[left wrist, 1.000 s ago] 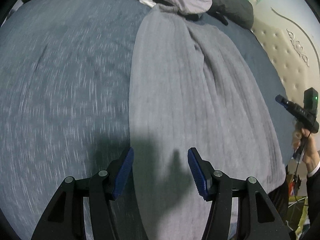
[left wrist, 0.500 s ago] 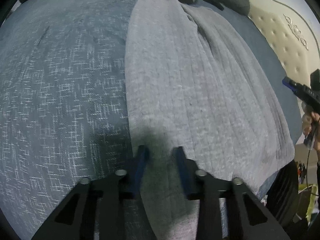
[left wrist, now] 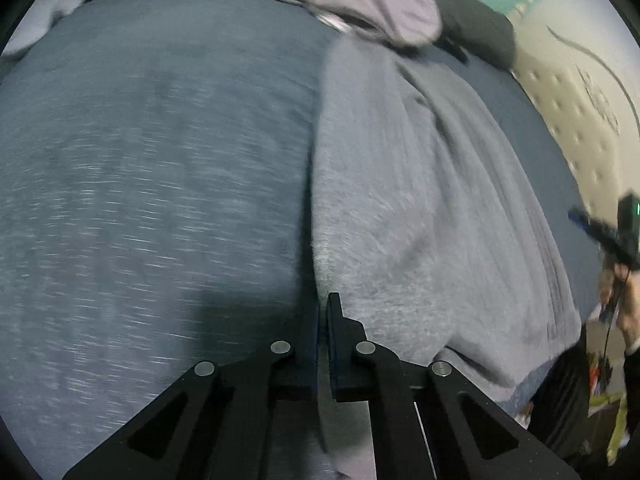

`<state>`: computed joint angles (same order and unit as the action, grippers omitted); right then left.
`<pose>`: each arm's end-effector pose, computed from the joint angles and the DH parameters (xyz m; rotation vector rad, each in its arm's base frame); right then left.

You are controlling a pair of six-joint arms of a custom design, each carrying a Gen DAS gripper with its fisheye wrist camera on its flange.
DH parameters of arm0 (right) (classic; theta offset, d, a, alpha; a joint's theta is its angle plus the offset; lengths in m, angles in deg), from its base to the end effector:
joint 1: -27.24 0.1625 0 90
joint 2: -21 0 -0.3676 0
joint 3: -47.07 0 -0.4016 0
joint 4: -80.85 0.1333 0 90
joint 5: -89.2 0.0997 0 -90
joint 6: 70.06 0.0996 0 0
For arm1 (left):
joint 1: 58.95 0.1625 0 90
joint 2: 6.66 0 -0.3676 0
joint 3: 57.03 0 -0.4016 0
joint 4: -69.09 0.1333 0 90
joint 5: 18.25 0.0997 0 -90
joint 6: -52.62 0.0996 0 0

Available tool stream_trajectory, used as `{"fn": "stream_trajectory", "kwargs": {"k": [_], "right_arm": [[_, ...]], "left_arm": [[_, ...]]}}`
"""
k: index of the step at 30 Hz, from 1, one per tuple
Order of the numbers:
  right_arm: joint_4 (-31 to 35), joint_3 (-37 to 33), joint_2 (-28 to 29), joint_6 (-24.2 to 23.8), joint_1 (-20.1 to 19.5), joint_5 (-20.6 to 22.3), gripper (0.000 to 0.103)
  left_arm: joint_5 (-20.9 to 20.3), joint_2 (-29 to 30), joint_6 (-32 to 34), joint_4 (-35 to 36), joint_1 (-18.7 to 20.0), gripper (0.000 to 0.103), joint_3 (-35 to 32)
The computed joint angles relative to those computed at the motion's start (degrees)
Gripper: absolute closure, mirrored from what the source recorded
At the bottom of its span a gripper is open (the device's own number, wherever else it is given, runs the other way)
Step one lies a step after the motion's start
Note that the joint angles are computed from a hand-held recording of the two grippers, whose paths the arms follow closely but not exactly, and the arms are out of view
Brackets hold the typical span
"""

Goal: Fold clothes

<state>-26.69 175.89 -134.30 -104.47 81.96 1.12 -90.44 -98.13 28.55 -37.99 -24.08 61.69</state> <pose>0.0155 -0.2147 0.4929 -0.0021 -2.5894 0.8838 -0.2583 -0.3796 0.2352 0.7842 2.6767 -0.0873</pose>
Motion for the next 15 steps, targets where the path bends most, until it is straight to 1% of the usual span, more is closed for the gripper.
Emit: {"fn": "stream_trajectory", "kwargs": {"k": [4, 6, 9, 12, 13, 14, 15], "right_arm": [[-0.4, 0.1, 0.2, 0.4, 0.7, -1.2, 0.080], [-0.8, 0.2, 0.5, 0.9, 1.5, -1.9, 0.080], [-1.1, 0.4, 0.8, 1.6, 2.7, -2.8, 0.080], [-1.3, 0.6, 1.0, 2.0, 3.9, -3.8, 0.080], [-1.3, 0.8, 1.0, 2.1, 4.2, -4.0, 0.080], [-1.3, 0.9, 1.0, 2.2, 4.4, -4.3, 0.080], [-1.3, 1.0, 1.0, 2.2, 4.6, -4.6, 0.080]], "left_arm": [[4.6, -2.3, -0.2, 3.1, 3.1, 0.100, -2.2], [6.3, -1.8, -0.1, 3.8, 5.0, 0.100, -4.0], [7.5, -2.6, -1.5, 5.0, 5.5, 0.097, -3.9], [6.9, -4.2, -2.9, 4.2, 4.9, 0.096, -3.1], [6.2, -3.5, -2.4, 3.3, 5.0, 0.093, -3.1], [5.6, -2.8, -1.9, 2.4, 5.2, 0.084, -3.2], [4.8, -2.8, -1.7, 2.3, 5.2, 0.078, -3.0]]}}
